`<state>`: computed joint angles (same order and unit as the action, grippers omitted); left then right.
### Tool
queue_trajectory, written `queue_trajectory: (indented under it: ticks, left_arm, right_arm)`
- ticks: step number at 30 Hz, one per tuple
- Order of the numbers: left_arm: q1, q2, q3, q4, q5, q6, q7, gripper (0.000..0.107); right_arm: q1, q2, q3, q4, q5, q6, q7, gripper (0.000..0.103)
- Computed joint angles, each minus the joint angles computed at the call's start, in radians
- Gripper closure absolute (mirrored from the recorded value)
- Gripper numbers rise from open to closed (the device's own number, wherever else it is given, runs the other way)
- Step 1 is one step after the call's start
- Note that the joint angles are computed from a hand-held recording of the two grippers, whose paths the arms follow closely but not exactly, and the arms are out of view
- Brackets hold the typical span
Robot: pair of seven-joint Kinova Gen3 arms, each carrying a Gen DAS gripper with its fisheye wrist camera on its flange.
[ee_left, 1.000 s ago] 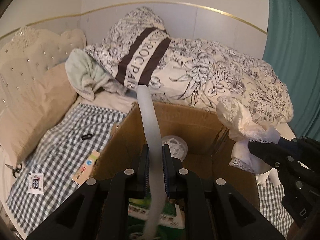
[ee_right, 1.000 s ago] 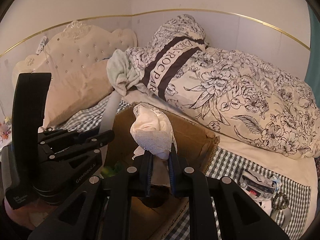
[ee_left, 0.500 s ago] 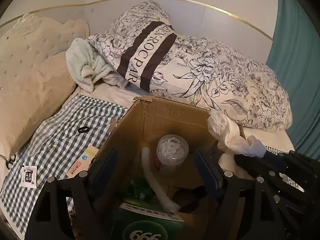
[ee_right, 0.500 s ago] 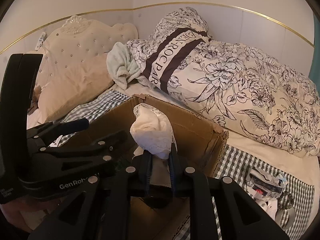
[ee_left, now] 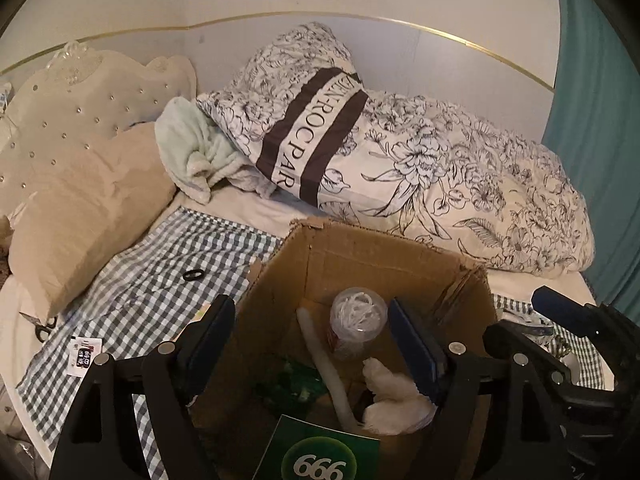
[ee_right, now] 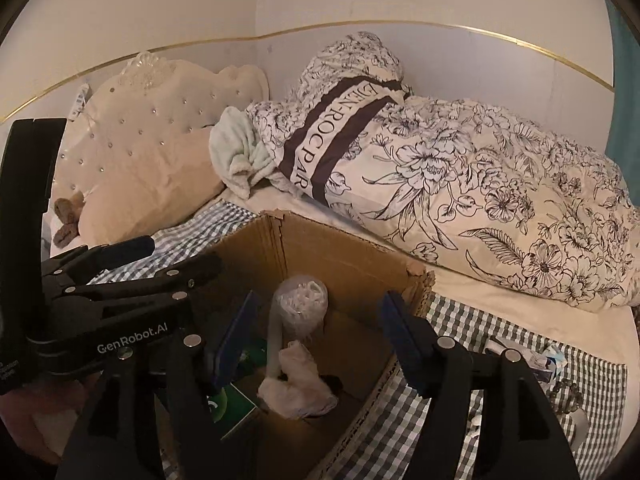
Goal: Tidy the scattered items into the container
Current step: 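Open left tool to drop the tube in the box while right tool drops the lace fabric, then withdraw both tools from the cardboard box back toward the remaining items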
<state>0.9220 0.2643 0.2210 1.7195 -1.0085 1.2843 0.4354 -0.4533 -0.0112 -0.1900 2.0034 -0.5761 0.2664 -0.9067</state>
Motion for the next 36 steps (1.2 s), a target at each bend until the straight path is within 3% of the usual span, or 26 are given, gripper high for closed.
queue_trajectory:
  ticks: [12, 21, 27, 33, 36]
  left_arm:
    - [0.076, 0.015, 0.017, -0.103, -0.022, 0.173, -0.029, 0.024]
    - [0.145, 0.044, 0.018, -0.197, -0.048, 0.291, -0.071, 0.023]
    - [0.198, 0.071, 0.004, -0.271, -0.079, 0.364, -0.107, 0.017]
    - [0.246, 0.102, -0.012, -0.346, -0.110, 0.414, -0.147, 0.014]
    - [0.267, 0.123, -0.026, -0.390, -0.124, 0.431, -0.180, 0.011]
  right_arm:
    - [-0.052, -0.111, 0.113, 0.037, -0.133, 0.042, 0.136, 0.036]
    - [-0.109, -0.202, 0.205, 0.059, -0.141, 0.071, 0.154, 0.035]
    - [-0.144, -0.260, 0.262, 0.068, -0.124, 0.085, 0.148, 0.034]
    - [-0.185, -0.323, 0.328, 0.081, -0.101, 0.088, 0.140, 0.019]
    - [-0.187, -0.351, 0.344, 0.086, -0.067, 0.090, 0.124, 0.018]
